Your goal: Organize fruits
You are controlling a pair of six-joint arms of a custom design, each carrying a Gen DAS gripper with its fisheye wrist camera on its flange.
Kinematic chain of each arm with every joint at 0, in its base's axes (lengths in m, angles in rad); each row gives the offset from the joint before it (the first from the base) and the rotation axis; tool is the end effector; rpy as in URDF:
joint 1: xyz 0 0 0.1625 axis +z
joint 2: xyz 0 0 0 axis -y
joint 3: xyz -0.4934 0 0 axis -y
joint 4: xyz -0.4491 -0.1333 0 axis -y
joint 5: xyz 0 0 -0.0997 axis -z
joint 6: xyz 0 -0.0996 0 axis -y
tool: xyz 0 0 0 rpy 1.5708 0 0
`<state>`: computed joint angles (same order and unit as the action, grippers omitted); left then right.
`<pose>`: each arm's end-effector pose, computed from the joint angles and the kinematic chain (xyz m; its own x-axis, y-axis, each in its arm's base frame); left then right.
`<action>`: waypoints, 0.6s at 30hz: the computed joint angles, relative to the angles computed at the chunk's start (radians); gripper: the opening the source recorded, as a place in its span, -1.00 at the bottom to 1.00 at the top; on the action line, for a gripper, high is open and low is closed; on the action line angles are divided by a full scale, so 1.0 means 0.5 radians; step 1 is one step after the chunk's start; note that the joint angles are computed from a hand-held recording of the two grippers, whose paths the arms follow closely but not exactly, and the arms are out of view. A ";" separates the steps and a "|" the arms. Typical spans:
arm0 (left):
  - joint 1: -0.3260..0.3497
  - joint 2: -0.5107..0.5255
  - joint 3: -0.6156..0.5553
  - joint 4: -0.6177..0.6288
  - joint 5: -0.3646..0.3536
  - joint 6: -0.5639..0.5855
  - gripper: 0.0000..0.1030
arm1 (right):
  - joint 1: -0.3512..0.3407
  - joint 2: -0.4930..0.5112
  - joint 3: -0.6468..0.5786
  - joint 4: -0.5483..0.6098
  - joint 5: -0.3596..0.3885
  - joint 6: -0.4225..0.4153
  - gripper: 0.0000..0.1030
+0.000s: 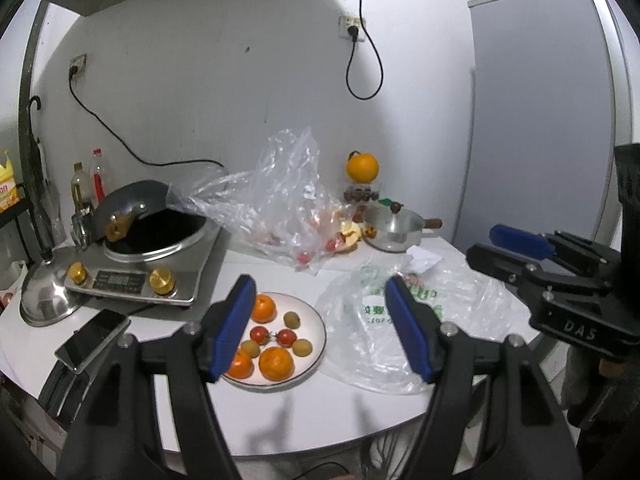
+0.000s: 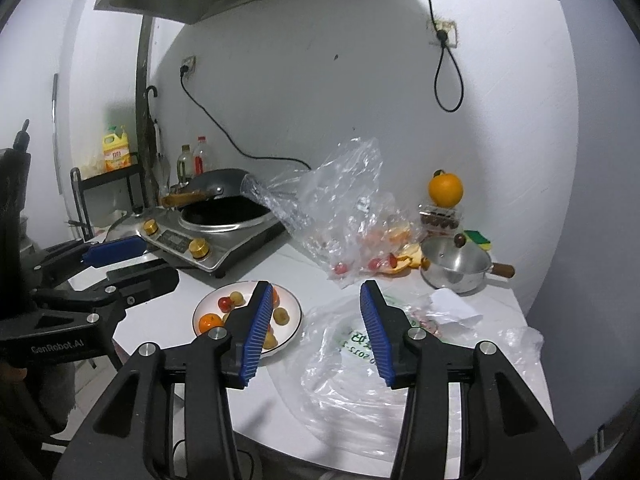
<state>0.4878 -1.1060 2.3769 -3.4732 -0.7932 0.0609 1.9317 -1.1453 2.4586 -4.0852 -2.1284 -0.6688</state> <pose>-0.3254 -0.4027 0.1761 -0.6552 0.4576 -0.6011 0.7543 0.3511 -0.5548 0.2283 -0.3765 0.2400 -0.6804 -0.0825 0.7282 -0.7004 0.3657 -0.6130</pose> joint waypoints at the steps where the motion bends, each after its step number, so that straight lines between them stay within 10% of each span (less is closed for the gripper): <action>1: -0.016 0.000 -0.003 0.022 0.013 -0.019 0.33 | 0.006 -0.013 0.009 -0.014 -0.003 -0.007 -0.07; 11: -0.158 0.095 -0.022 -0.112 0.158 -0.010 0.37 | 0.054 -0.157 0.075 -0.136 -0.036 -0.085 -0.07; 14: -0.194 0.143 -0.022 -0.283 0.208 0.025 0.85 | 0.053 -0.199 0.088 -0.132 -0.021 -0.098 0.19; 18: -0.246 0.223 -0.037 -0.490 0.315 0.101 0.88 | 0.041 -0.239 0.103 -0.150 0.011 -0.118 0.19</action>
